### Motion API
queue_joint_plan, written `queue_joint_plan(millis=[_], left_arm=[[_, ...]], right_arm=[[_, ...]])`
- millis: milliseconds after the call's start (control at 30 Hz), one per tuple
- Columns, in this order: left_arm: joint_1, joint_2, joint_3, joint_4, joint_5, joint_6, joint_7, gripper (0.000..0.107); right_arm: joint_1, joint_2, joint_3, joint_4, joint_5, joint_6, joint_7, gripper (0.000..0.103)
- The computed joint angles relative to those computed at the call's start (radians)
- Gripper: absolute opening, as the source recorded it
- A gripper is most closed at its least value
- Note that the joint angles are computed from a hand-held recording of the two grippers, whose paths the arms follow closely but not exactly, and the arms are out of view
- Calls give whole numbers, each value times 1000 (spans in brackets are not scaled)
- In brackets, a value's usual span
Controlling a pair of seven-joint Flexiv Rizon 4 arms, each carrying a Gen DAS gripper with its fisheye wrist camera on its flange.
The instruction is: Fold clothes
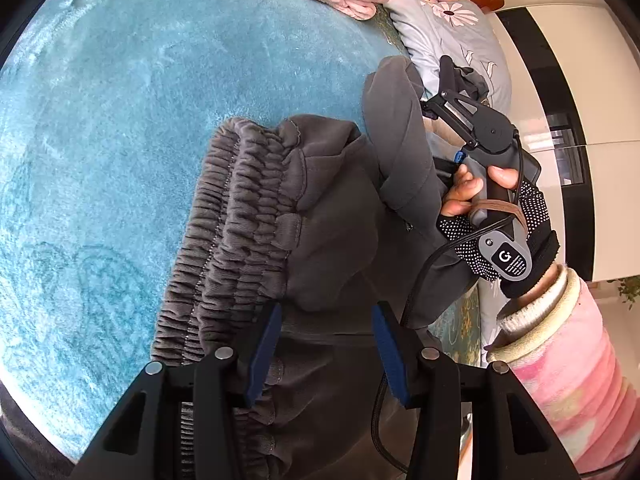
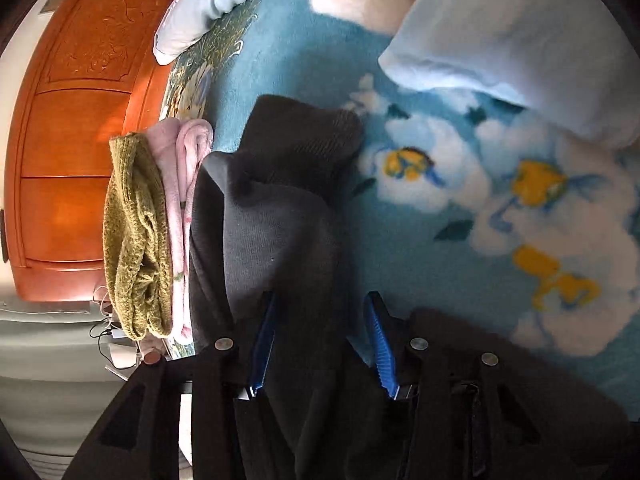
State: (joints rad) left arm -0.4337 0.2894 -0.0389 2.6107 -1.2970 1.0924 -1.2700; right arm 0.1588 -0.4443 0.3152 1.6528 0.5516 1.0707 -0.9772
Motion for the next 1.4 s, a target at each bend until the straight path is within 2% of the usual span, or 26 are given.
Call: queue_joint_plan(millis=[33, 67, 133, 267, 333, 500, 600, 700, 800, 833, 867, 967, 1033, 1200, 1333, 1400], left_arm=[[4, -2, 0, -2, 17, -2, -4, 51], [7, -4, 0, -5, 34, -4, -8, 51], [12, -9, 2, -10, 71, -8, -18, 52], [36, -13, 3, -32, 222, -20, -115, 52], [55, 5, 12, -38, 323, -53, -188, 52], [59, 64, 27, -46, 448, -89, -294, 52], [67, 100, 30, -58, 533, -110, -358, 52], [66, 110, 36, -71, 574, -108, -391, 52], [69, 126, 43, -73, 610, -114, -423, 52], [70, 131, 45, -74, 620, -117, -434, 52], [76, 138, 46, -77, 638, -132, -454, 52], [92, 159, 46, -88, 689, -175, -512, 52], [104, 171, 46, -94, 724, -195, -541, 52], [111, 192, 49, -101, 756, -201, -581, 52], [117, 211, 44, -111, 799, -231, -606, 52], [115, 220, 43, -105, 803, -234, -626, 52]], right_arm=[[8, 3, -7, 1, -16, 0, 5, 39], [15, 7, -13, 2, -32, 0, 9, 20], [24, 22, -21, 9, -62, 5, 7, 8], [21, 89, -26, 41, -107, 31, -52, 6], [-2, 150, -17, 71, -82, 58, -106, 6], [-25, 394, -75, 227, -101, 126, -167, 6], [-43, 535, -130, 326, -175, 166, -120, 6], [-108, 683, -163, 445, -279, 218, -30, 6], [-265, 775, -150, 561, -489, 213, 114, 6], [-301, 793, -158, 596, -549, 201, 149, 6], [-310, 799, -178, 623, -544, 172, 160, 6], [-278, 787, -295, 682, -465, 67, 171, 6], [-264, 777, -348, 710, -385, 68, 168, 6], [-263, 769, -366, 719, -369, 58, 126, 6], [-323, 782, -340, 719, -460, 104, 135, 6], [-315, 783, -358, 700, -453, 108, 115, 6]])
